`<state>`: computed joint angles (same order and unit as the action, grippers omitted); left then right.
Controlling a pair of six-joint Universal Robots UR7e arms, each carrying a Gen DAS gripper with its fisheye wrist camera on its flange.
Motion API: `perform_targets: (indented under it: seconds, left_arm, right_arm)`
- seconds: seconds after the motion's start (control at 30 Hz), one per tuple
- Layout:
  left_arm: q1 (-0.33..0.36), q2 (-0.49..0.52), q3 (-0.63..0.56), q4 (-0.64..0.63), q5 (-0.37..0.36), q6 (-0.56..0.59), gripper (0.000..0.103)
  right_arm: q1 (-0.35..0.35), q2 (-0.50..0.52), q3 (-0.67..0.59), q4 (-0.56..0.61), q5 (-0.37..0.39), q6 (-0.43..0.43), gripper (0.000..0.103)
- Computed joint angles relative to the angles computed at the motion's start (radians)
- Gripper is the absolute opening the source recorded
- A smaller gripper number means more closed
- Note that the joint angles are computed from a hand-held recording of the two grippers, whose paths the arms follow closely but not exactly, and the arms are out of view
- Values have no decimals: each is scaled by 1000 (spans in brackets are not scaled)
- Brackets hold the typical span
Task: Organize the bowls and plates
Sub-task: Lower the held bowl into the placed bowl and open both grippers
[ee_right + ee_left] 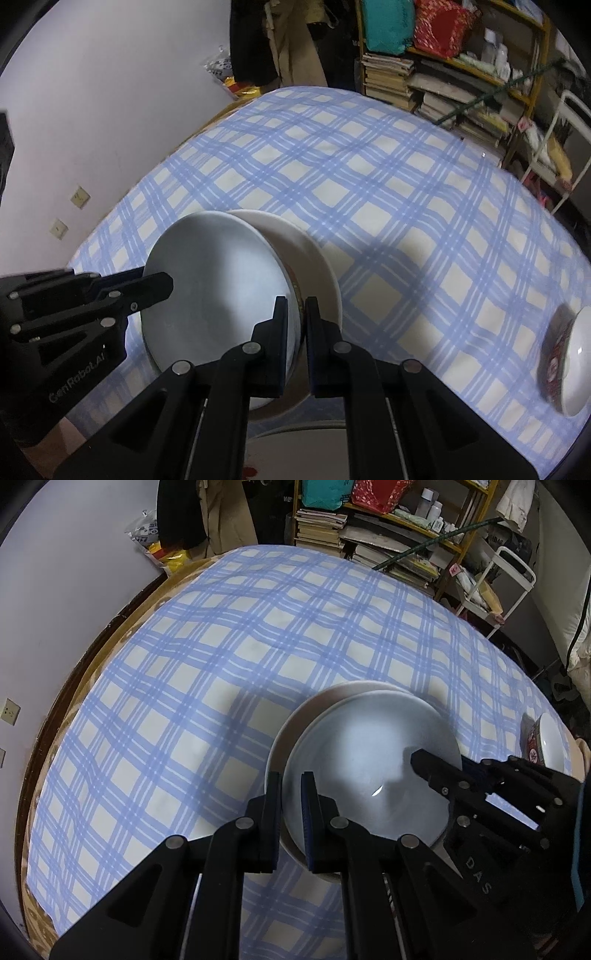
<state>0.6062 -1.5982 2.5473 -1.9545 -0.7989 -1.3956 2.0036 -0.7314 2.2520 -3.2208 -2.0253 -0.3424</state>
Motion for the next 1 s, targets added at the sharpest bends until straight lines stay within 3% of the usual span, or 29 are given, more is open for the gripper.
perform_targets:
  seconds: [0.4, 0.7, 0.87, 0.93, 1.0]
  left_arm:
    - [6, 15, -4, -6, -4, 12, 10]
    - [-35, -22, 2, 23, 28, -22, 15]
    - [-55, -32, -8, 51, 36, -47, 18]
    - [-62, -29, -12, 51, 34, -53, 21]
    - [-75, -20, -18, 53, 36, -52, 22]
  right_arm:
    - [-18, -31, 16, 6, 32, -4, 10]
    - [-44, -72, 30, 11, 108, 37, 11]
    - [-41, -101, 41, -1, 103, 49, 11]
    - [-42, -120, 47, 1, 97, 57, 15]
    - [-46, -143, 57, 1, 85, 65, 25]
